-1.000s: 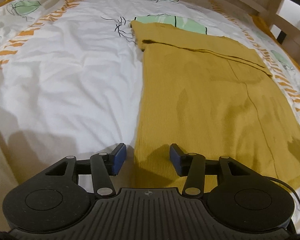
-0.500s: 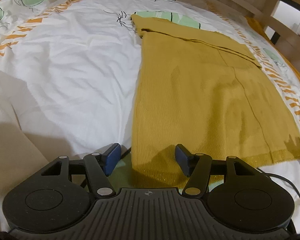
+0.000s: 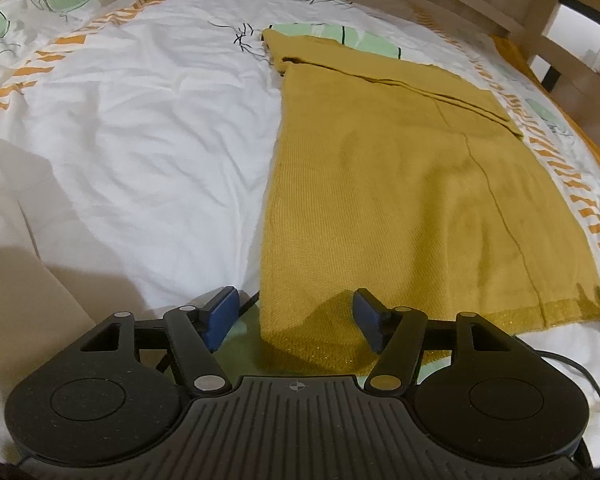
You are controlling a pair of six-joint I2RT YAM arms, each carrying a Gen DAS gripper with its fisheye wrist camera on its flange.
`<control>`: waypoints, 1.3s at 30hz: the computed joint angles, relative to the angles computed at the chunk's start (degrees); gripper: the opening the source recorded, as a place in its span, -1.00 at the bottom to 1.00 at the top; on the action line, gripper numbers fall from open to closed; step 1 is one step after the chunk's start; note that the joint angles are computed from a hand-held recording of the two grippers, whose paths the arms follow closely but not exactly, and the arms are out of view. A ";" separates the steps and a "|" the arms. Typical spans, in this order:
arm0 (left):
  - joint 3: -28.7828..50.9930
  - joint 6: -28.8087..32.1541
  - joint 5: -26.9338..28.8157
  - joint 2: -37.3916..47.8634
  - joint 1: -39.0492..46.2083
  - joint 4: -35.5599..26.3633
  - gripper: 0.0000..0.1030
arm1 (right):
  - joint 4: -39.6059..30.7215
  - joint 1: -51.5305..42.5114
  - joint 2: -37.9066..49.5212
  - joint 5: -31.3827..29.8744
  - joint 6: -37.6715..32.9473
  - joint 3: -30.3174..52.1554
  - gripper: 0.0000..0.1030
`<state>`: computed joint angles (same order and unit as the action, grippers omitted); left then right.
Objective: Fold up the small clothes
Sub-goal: 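Close the left tool on the hem while the right tool closes on it too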
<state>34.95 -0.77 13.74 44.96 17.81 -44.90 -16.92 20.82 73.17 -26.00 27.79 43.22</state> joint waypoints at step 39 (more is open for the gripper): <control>4.64 -3.71 5.46 -0.42 5.28 -5.29 -0.91 | -13.60 -2.82 -2.12 4.39 -2.93 6.35 -0.82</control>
<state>39.59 -4.48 19.20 44.54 23.09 -50.19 -30.53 18.00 71.04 -21.61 24.86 49.57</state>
